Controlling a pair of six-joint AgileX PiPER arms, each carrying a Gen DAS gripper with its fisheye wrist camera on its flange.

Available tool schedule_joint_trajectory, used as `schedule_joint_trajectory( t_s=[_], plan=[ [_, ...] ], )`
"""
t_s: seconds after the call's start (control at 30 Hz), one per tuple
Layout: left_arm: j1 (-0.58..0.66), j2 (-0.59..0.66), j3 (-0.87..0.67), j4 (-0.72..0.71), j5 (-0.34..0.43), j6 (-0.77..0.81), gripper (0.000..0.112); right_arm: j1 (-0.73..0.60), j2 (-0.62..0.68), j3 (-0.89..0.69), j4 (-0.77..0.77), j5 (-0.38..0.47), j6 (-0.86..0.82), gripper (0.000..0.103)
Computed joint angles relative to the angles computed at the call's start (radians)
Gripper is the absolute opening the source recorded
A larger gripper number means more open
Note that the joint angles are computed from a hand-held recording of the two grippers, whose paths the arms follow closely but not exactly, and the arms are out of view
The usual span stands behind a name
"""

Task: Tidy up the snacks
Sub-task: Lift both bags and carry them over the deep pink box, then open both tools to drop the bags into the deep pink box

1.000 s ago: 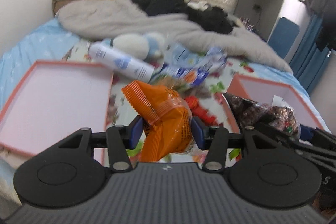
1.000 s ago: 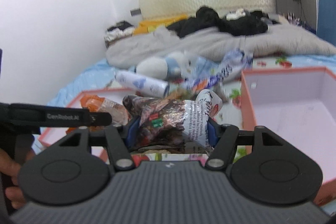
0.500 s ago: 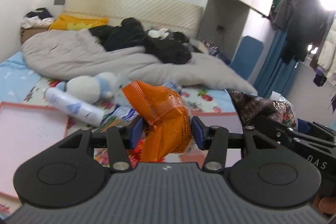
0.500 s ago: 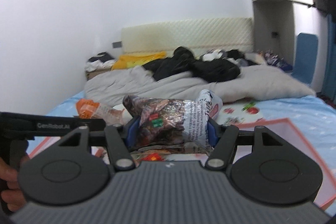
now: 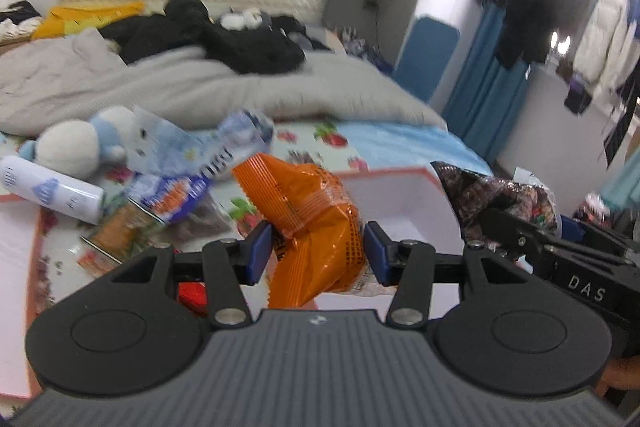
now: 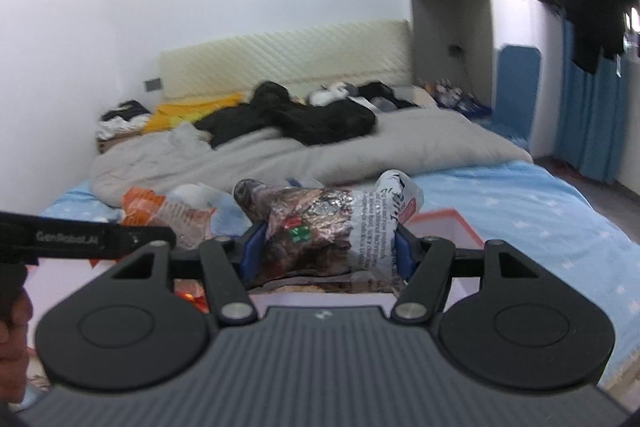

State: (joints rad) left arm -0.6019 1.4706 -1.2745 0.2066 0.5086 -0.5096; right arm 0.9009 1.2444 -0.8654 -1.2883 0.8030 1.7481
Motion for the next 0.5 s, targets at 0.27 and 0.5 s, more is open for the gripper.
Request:
schedule_joint_trajectory(
  t_s=[0.27,0.5],
  plan=[
    [-0.012,0.240,-0.129,-0.086,0.022,0.099,0.056,-0.169,0.029,0.117,0.047,-0.174,0.014,0.065],
    [-0.013,0.378,-0.219,-0.127,0.083,0.142,0.056,-0.293,0.125,0.150,0.083,-0.341,-0.008,0.065]
  ],
)
